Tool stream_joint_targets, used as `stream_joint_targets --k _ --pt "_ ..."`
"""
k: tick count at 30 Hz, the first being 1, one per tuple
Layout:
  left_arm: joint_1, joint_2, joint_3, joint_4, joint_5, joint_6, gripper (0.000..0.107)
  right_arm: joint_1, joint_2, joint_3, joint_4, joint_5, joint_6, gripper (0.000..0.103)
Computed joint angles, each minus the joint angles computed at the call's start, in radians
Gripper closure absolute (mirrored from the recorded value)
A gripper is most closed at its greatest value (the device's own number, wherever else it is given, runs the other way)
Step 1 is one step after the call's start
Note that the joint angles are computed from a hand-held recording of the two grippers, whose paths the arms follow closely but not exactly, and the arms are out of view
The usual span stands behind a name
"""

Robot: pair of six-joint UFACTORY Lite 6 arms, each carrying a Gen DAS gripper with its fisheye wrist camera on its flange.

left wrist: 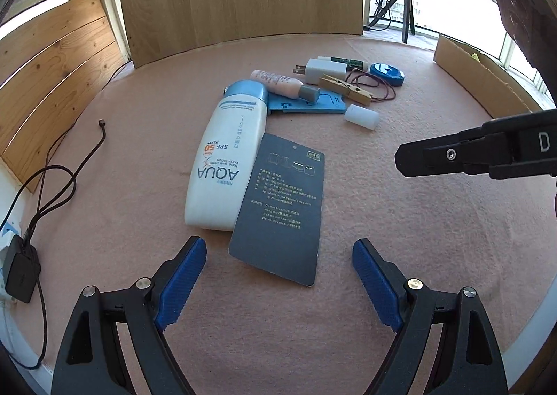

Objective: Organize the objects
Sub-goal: 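Grasp the black printed card by its edge with the right tool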

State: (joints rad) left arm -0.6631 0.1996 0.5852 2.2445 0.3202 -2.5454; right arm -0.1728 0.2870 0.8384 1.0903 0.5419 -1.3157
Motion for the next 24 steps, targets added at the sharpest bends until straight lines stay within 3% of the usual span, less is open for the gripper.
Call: stream_joint_targets --k 6,13,16,20,24 --pt "0.048 0.058 0.068 0.068 -0.025 -0.005 0.018 -0.013 0.017 0.026 -0.043 0.03 0.059 0.047" --pt "0.033 0.096 0.145 0.27 -0.148 -0.161 0.024 -0.044 0.029 0.029 -0.05 0.039 0.068 0.047" --pt "-0.02 0.074 0.101 0.202 -0.089 -0.115 0.025 -0.04 0.046 0.051 -0.078 0.053 0.104 0.047" --pt "0.045 0.032 0.03 0.308 -0.047 -0.244 0.025 0.009 0.051 0.062 -0.099 0.053 0.129 0.047" --pt "0.127 0.037 0.037 0.504 -0.081 -0.38 0.019 0.102 0.076 0.097 -0.156 -0.017 0.191 0.047"
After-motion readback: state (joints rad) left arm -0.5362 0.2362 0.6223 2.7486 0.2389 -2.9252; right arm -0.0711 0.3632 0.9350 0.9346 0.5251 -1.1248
